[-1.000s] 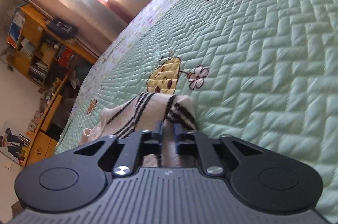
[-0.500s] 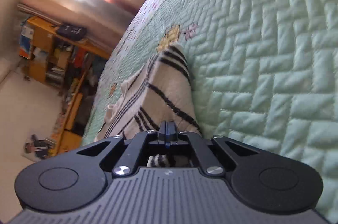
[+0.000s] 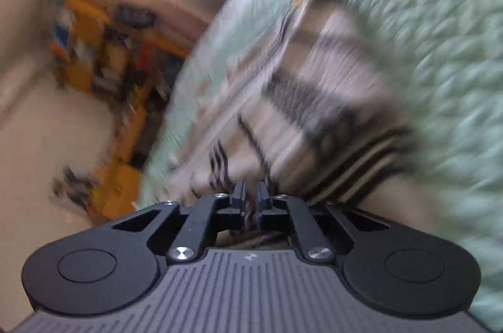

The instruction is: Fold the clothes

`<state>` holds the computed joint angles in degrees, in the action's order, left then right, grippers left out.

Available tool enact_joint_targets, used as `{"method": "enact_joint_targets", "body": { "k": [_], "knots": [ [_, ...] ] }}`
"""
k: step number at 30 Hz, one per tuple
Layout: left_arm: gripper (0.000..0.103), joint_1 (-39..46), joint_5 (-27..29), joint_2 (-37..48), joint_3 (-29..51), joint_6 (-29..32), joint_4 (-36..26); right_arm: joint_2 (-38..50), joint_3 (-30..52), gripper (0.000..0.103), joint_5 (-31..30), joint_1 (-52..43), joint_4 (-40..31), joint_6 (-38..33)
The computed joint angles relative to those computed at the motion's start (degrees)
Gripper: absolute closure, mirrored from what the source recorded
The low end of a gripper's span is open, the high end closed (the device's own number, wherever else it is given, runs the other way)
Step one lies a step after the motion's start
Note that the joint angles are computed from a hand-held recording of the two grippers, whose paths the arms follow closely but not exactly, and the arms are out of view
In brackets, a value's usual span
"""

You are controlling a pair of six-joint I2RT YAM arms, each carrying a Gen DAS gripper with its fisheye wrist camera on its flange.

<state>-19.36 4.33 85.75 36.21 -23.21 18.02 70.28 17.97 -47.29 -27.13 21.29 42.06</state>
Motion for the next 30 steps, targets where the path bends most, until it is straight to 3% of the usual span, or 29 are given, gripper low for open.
{"method": "enact_joint_targets", "body": {
  "k": [1, 3, 5, 7, 9, 12, 13, 16, 17, 18, 22, 23, 25, 28, 29, 30],
  "knots": [
    [0.001, 0.04, 0.04, 0.04, -0.01, -0.04, 0.1, -1.97, -2.04, 0.077, -1.64, -3.48, 2.78, 0.64],
    [0.001, -0.01, -0.07, 0.1, -0.03, 0.07, 0.17, -4.97, -5.64, 0.053, -5.45, -11.07, 9.04, 2.35],
    [0.001, -0.16, -0.36, 0.04, 0.02, 0.25, -0.05, -5.83, -8.65, 0.049, -9.86, -19.23, 17.74, 5.52],
    [0.001, -0.41, -0.81, 0.07, 0.21, 0.41, -0.38, -2.65, -8.57, 0.048, -10.19, -21.42, 19.96, 3.94],
    [0.001, -0.65, -1.22, 0.15, 0.48, 0.58, -0.78, 4.84, -8.46, 0.048, -10.86, -20.04, 28.18, 8.55],
    [0.001, -0.79, -1.49, 0.23, 0.76, 0.72, -1.15, 12.96, -8.91, 0.048, -16.95, -21.11, 40.72, 15.74],
    [0.001, -0.8, -1.53, 0.23, 0.82, 0.75, -1.24, 12.58, -7.92, 0.048, -15.55, -18.88, 39.78, 15.61],
    [0.001, -0.81, -1.56, 0.26, 0.9, 0.79, -1.34, 0.76, -6.29, 0.045, -12.14, -19.71, 10.89, -1.92],
    [0.001, -0.81, -1.55, 0.28, 0.91, 0.8, -1.33, 0.3, -5.73, 0.047, -11.35, -20.43, 6.43, -4.44],
    [0.001, -0.78, -1.51, 0.3, 0.92, 0.8, -1.32, 1.59, -5.51, 0.056, -11.04, -21.12, 5.38, -5.92],
    [0.001, -0.58, -1.16, 0.26, 0.69, 0.64, -0.95, -4.12, -4.6, 0.051, -9.47, -23.43, -2.39, -9.73],
    [0.001, -0.51, -1.04, 0.25, 0.61, 0.57, -0.81, -6.27, -4.5, 0.05, -10.52, -24.67, -5.12, -10.96],
    [0.001, -0.41, -0.86, 0.22, 0.47, 0.44, -0.58, -4.29, -3.51, 0.05, -18.15, -27.77, -8.83, -12.96],
    [0.001, -0.39, -0.79, 0.14, 0.3, 0.26, -0.38, -4.22, -2.27, 0.052, -11.89, -24.49, -16.56, -19.01],
    [0.001, -0.42, -0.82, 0.11, 0.26, 0.22, -0.35, -4.21, -2.45, 0.065, -9.41, -23.29, -15.94, -18.52],
    [0.001, -0.44, -0.83, 0.1, 0.23, 0.21, -0.32, -4.72, -2.34, 0.067, -8.77, -23.93, -17.13, -19.46]
  ]
}}
